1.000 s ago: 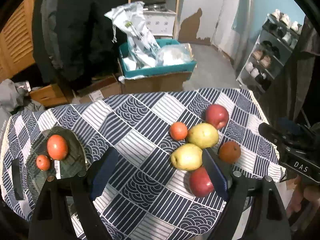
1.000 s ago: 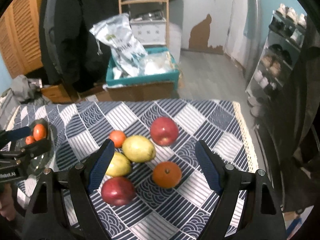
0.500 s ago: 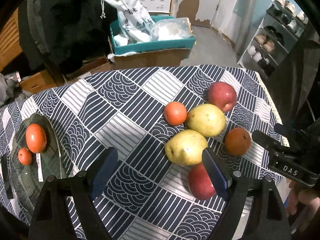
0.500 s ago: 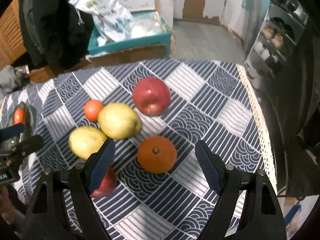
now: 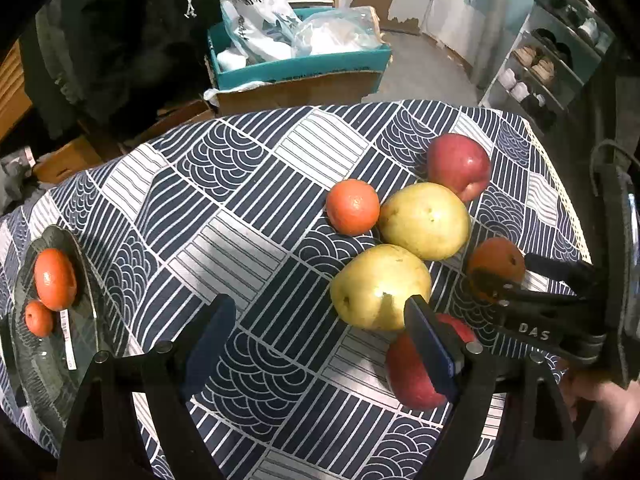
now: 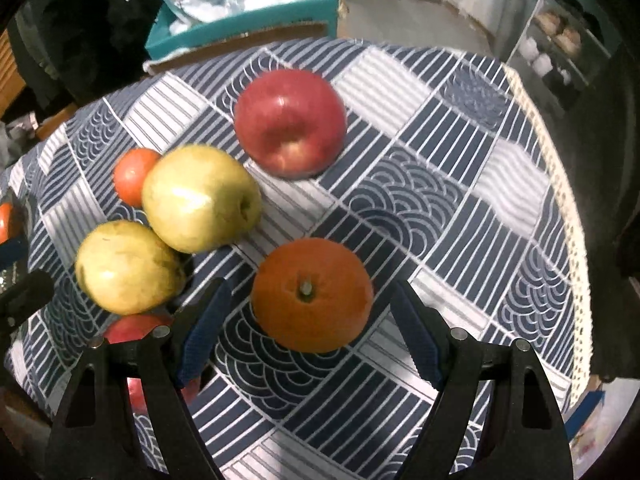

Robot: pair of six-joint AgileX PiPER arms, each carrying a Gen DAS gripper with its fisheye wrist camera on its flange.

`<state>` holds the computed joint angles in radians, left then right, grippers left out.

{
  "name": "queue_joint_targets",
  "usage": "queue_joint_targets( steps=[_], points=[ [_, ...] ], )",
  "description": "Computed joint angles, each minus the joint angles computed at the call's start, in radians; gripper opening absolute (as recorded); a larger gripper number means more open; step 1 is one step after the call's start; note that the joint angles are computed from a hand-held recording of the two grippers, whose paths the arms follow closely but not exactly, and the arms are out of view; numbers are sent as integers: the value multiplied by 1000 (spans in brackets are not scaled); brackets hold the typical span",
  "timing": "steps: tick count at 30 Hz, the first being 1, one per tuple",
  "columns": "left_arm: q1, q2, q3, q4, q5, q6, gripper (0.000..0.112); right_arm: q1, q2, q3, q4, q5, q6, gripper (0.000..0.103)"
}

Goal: Organize fruits
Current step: 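Move the right tool to an orange while the left tool approaches a pear, then grasp and lift the orange with the right tool while the left tool grasps the yellow-green pear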

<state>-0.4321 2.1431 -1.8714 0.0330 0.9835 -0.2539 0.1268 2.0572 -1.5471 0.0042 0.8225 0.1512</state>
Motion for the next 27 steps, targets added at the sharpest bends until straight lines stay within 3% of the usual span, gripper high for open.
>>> queue_joint_targets(
  steps=[3, 8, 27],
  points=[
    [1, 21, -28, -24, 16, 8, 87, 3, 17, -3, 4, 2, -4, 81],
    [-2, 64, -84, -55, 45, 16, 87, -7, 34, -12, 26, 12, -17, 71],
    [-34, 241, -294, -95, 159, -18, 87, -54, -38, 54, 20, -85, 0, 67]
  ],
)
